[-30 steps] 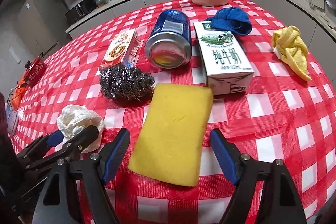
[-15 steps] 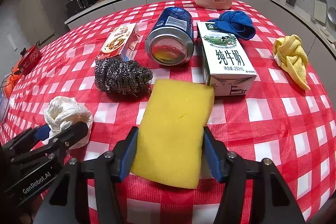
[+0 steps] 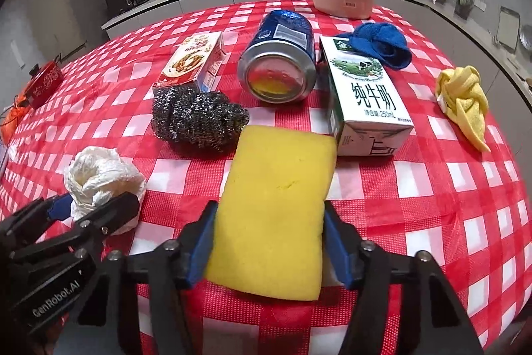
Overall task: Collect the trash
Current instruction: 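Grasp the white crumpled tissue with left tool while right tool grasps yellow sponge, then carry tissue and sponge over the black bin and open both tools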
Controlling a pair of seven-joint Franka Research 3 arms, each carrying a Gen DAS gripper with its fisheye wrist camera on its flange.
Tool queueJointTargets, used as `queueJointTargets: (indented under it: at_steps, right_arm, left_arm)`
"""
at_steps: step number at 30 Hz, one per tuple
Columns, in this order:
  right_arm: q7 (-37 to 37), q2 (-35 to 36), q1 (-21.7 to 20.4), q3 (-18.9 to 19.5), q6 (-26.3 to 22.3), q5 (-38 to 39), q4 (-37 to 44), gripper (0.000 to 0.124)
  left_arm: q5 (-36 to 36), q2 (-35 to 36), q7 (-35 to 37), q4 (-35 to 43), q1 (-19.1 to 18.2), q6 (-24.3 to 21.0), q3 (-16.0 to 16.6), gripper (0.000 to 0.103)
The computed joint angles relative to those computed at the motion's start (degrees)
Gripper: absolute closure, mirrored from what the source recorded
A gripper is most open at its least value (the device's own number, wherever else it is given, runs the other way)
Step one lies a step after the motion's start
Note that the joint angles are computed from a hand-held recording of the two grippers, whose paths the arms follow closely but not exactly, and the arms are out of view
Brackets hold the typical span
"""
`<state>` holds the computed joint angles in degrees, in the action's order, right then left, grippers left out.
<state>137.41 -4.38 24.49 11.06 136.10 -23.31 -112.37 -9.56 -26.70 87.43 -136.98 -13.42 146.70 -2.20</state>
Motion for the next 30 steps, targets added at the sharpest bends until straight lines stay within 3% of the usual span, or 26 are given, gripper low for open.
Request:
queueJointTargets:
  at_steps: [2,4,7,18,30]
  right_arm:
    - [-0.23,-1.05,-0.17,-0.29,1.99,0.86,-1.55,0.072]
    - [-0.85,-2.19,-0.57,-0.47,3.63,2.36,-3.11,0.077]
    - [-1.59,-3.77,-1.26,-0.21,5.66,4.14,-4.98,0.08]
    - [-0.41,-9.23,-4.56,1.55,8.74,6.53,-8.81,0.08]
    - [3.14,-17.34,-9.11,3.73,8.29,6.9,-14.95,0.08]
  left_arm:
    - [-0.53,0.0,0.35,-0.08,-0.29,0.11,0.22,0.048]
    - [-1.34,-0.14,0.81,-0.27,-0.73,0.45,0.46,0.058]
    - [-1.93,-0.55,1.28,-0.63,-1.2,1.32,0.42,0.063]
    - [-4.7,-1.45,3.69,-0.15,-4.06,1.88,0.96,0.068]
    - [-8.07,-0.7,7.17,1.17,-8.14,2.6,0.58,0.073]
